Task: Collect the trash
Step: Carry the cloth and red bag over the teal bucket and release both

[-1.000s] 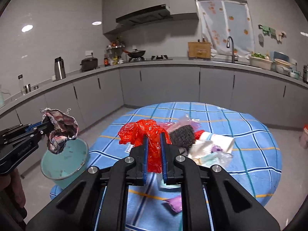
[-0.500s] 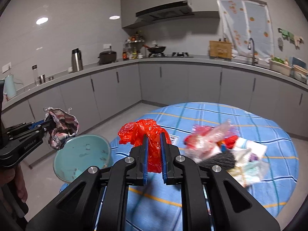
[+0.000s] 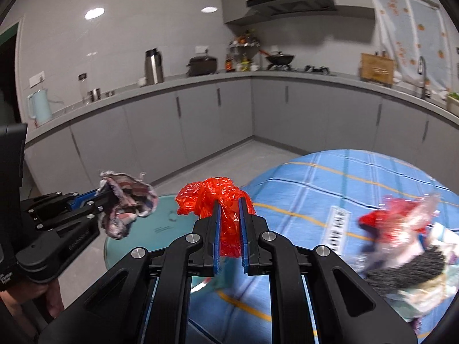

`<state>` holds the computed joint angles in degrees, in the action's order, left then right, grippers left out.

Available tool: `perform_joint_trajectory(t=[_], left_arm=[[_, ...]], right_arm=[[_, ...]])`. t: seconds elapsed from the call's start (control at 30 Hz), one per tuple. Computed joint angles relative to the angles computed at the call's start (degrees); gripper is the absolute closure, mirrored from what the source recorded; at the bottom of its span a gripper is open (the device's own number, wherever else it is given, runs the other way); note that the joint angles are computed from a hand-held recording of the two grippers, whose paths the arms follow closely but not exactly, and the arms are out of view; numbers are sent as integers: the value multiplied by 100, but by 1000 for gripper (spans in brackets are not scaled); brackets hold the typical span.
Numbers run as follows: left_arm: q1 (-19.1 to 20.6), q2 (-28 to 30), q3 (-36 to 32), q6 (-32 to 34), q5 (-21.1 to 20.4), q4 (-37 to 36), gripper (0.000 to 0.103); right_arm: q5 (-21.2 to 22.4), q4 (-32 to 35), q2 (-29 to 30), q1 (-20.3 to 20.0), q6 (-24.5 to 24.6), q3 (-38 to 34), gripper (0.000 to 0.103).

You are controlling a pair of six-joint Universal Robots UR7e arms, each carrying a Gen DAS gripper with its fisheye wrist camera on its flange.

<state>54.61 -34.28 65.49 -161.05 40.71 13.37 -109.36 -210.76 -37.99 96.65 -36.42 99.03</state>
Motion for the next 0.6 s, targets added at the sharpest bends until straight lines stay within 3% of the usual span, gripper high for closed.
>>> perform_joint_trajectory(t=[0.5,0.57,0.6], left_arm=[[252,342,-555,-290,17,508,89],[260,403,-644,-312,32,603,86],[256,405,-632,-296,9,562,79]], right_arm=[[145,872,497,-105,-51,-655,90],[120,815,538,-116,-87,-688,87],[164,844,520,-136,-63,-671,85]])
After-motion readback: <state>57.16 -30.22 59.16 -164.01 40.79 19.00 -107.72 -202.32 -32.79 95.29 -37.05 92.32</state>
